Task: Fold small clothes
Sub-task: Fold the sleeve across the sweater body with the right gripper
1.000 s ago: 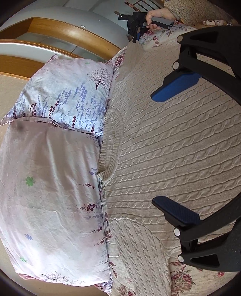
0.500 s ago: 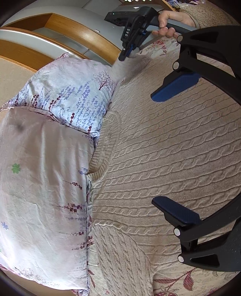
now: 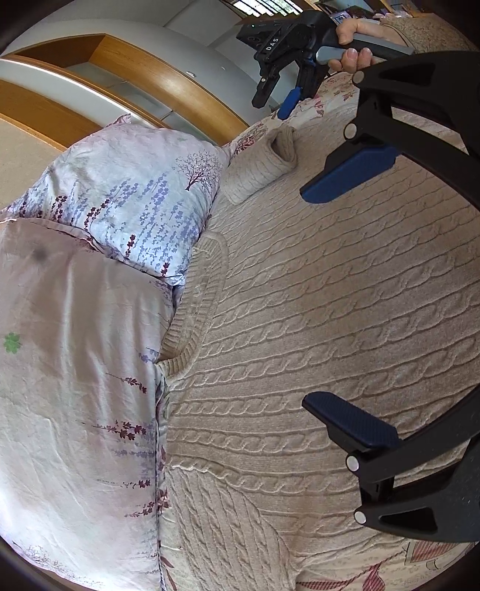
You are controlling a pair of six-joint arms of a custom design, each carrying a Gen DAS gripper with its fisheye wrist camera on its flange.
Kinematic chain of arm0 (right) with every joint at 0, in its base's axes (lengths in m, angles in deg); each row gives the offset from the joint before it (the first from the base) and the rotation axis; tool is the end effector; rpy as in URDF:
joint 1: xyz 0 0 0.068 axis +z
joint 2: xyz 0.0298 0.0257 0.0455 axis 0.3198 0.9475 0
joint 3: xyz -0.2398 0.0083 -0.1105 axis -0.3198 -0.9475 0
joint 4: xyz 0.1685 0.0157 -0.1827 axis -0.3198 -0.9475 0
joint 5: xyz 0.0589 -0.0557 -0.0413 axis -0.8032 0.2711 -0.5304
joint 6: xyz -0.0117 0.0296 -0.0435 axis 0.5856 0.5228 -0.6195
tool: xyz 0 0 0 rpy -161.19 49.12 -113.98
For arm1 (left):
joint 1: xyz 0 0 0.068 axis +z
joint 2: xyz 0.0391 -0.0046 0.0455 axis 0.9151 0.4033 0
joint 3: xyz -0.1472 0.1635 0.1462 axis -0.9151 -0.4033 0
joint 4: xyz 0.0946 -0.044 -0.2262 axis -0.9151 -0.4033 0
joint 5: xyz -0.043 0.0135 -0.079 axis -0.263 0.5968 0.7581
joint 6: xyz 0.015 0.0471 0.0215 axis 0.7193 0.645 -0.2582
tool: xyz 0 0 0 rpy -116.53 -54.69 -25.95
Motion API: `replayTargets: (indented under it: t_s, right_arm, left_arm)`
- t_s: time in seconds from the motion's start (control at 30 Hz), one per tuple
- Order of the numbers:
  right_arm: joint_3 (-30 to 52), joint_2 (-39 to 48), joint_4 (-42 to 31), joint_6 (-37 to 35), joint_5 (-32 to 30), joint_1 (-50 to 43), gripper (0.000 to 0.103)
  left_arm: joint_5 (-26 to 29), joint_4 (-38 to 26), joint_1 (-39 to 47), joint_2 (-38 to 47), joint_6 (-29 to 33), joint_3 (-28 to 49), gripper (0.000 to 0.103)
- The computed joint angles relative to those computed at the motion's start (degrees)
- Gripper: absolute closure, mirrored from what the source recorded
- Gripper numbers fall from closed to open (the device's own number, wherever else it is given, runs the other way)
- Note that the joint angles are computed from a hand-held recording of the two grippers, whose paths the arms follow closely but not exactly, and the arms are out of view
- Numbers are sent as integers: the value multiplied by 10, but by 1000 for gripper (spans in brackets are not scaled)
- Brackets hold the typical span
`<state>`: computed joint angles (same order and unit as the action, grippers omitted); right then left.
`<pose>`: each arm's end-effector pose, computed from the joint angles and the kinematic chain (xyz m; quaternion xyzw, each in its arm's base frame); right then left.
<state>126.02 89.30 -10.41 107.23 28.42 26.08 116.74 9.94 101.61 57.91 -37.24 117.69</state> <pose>0.2291 0.0388 0.2311 0.2138 0.8415 0.3105 0.3870 0.2616 0.1525 0.2313 0.0597 0.8929 -0.2528 0.3678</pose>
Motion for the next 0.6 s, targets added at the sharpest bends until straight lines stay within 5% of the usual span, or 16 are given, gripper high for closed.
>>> replayTargets:
  t_s: [0.3, 0.43, 0.5, 0.6]
  right_arm:
    - [-39, 138, 127, 131, -120, -190, 53]
    - [-8, 161, 118, 120, -70, -183, 61]
    - [23, 178, 86, 95, -32, -173, 92]
    - [40, 166, 68, 57, 22, -144, 93]
  left_arm:
    - [22, -36, 16, 44, -20, 40, 2]
    - [30, -33, 21, 48, -25, 42, 2]
    - [38, -39, 24, 53, -21, 46, 2]
    - [50, -45, 28, 60, -21, 53, 2]
